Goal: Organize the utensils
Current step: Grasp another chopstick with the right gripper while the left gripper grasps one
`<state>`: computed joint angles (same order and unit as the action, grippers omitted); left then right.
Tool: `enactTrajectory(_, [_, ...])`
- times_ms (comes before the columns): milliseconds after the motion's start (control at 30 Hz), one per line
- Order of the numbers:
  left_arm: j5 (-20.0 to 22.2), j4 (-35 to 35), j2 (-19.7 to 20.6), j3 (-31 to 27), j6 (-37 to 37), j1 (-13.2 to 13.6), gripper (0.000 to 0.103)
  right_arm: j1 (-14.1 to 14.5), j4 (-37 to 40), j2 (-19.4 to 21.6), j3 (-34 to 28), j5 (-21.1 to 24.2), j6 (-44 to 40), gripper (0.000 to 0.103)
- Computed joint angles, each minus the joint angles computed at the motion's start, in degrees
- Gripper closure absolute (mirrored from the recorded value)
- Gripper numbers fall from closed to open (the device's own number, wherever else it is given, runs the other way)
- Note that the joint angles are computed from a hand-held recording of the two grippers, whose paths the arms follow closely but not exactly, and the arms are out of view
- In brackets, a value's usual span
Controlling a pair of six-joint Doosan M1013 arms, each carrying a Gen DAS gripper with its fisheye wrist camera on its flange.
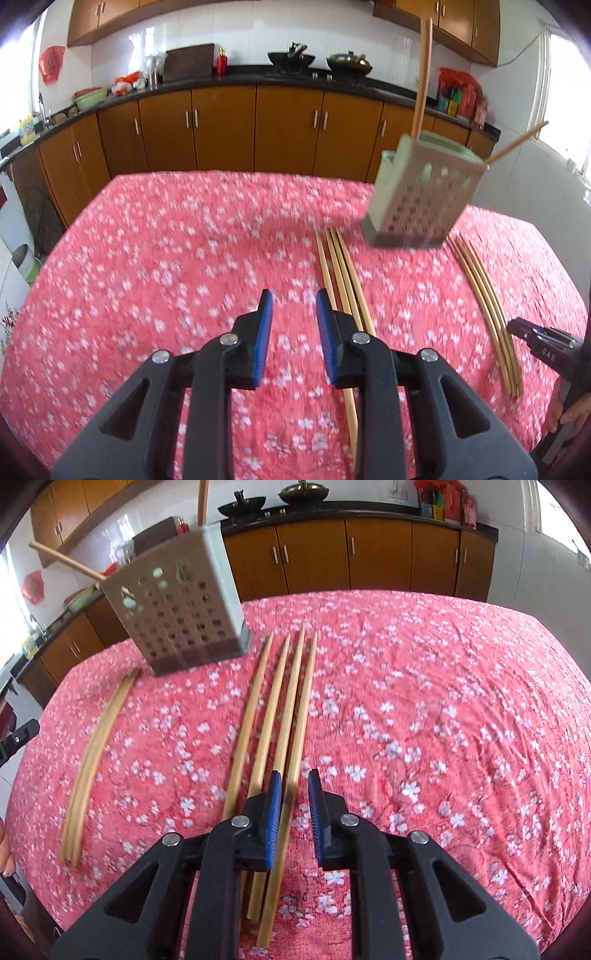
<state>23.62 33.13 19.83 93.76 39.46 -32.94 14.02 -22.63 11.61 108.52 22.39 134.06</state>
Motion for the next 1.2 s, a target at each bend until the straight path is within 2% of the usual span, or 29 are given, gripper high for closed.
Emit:
enactTrajectory(167, [-0.4,-5.9,0.5,-0.1,5.5,0.1,0.077,0.0,-1.2,0.5,-0.3,0.5,-0.1,0.090])
enactTrajectory(233, [-0.9,-8.0,0.5,0.1,7.5,0.1,0.077,0.4,-5.8,0.6,-0.3,1.9,3.3,0.095])
enactTrajectory(333, [-2.0,-13.1,0.5,0.7,12.4,0.3,0.077,0.3,-11.0,0.8,-0.5,3.5,9.9,0.095])
enactTrajectory(467, [-3.0,-20.8,0.7,1.2,20.7,0.4,0.079,-1.4,-11.3,0.2,0.3,3.3,13.4,0.095])
enactTrajectory(600, [-2.2,-23.0,1.0,1.3,24.2,-0.1,0.085,-1.7,-11.6,-0.2,0.7,3.0,13.0,0.095])
enactTrajectory(833, [0.8,-22.4,2.1,0.8,25.1,-1.0,0.089,-1.8,-11.4,-0.5,0.8,3.0,12.6,0.095])
enactTrajectory(1033, [1.6,-15.2,2.4,0.8,18.2,-1.7,0.093,-1.2,-11.5,-0.9,1.1,3.1,12.1,0.095])
enactTrajectory(1200, [4.0,-10.9,3.5,-1.1,13.8,-1.0,0.095,-0.9,-11.9,-1.5,1.9,2.5,12.4,0.095])
